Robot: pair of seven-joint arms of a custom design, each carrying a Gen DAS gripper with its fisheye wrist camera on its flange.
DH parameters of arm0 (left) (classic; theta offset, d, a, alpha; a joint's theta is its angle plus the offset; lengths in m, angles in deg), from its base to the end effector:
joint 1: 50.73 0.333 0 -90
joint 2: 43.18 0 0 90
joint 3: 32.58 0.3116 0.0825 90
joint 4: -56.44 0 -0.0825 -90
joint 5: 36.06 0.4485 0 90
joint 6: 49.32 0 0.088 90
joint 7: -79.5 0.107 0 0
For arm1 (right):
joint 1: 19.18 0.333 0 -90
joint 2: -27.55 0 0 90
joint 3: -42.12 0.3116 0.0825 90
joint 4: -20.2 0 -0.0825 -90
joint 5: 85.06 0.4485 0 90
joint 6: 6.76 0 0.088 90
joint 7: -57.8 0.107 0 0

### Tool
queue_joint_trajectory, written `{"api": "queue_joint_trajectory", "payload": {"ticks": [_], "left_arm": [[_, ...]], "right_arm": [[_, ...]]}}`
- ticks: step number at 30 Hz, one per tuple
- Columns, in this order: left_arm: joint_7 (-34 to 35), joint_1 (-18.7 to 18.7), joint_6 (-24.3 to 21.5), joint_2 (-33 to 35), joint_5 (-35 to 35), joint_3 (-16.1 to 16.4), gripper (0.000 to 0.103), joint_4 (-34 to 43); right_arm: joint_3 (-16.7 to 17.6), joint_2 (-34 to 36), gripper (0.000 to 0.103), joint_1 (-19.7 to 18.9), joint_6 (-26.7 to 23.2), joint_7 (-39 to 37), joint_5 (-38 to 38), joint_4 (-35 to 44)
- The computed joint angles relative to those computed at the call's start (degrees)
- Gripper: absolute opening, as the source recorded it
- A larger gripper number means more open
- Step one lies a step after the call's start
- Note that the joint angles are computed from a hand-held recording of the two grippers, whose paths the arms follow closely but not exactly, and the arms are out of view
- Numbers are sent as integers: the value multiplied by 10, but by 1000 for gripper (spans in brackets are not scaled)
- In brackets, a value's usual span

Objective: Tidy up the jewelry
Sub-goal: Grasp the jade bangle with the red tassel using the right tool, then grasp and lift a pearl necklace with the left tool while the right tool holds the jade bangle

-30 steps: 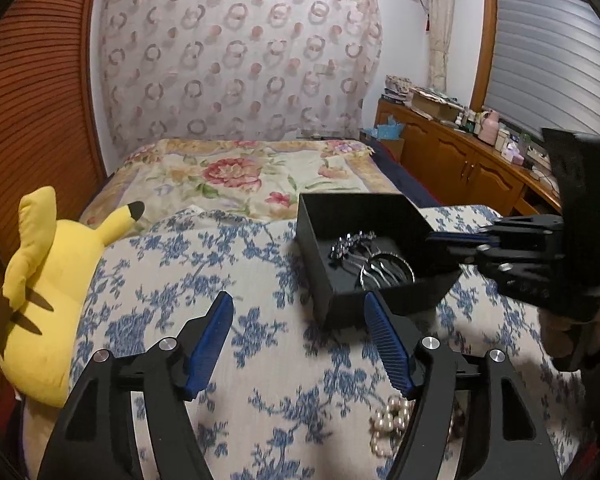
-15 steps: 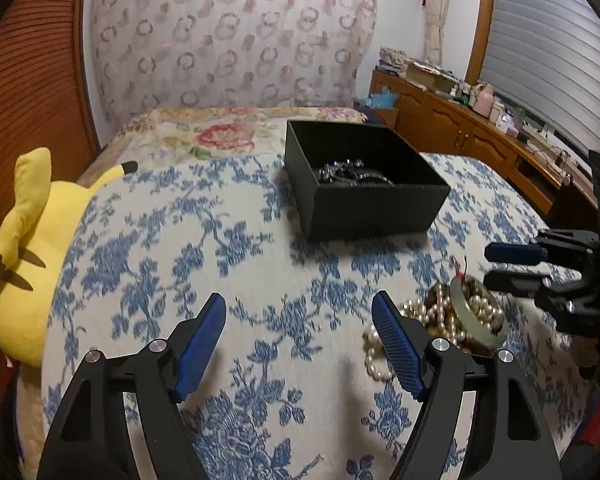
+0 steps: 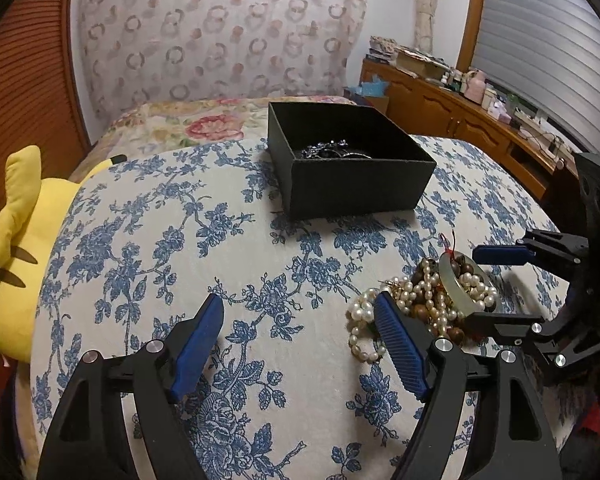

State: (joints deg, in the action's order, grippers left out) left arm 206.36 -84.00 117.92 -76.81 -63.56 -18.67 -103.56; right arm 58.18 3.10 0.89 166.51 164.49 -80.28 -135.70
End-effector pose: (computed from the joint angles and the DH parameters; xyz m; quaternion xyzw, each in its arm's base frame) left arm 0.4226 -0.1267 0.3992 -0.4582 0.8078 -0.3440 0.1384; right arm 0.3898 0.2705 0.3878 -0.7472 0.5632 -0.1486 0.3201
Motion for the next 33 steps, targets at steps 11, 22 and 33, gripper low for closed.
{"api": "queue_joint_trajectory", "payload": {"ticks": [11, 22, 33], "left_arm": [[-10, 14, -13, -23, 10, -13, 75, -21], [-2, 1, -31, -53, 22, -5, 61, -39], [44, -20, -58, -50, -10, -8, 17, -29]], "right_arm": [[14, 0, 74, -12, 8, 7, -9, -1], [60, -100, 74, -58, 6, 61, -24, -54], [48, -110, 74, -50, 0, 78, -34, -71]]}}
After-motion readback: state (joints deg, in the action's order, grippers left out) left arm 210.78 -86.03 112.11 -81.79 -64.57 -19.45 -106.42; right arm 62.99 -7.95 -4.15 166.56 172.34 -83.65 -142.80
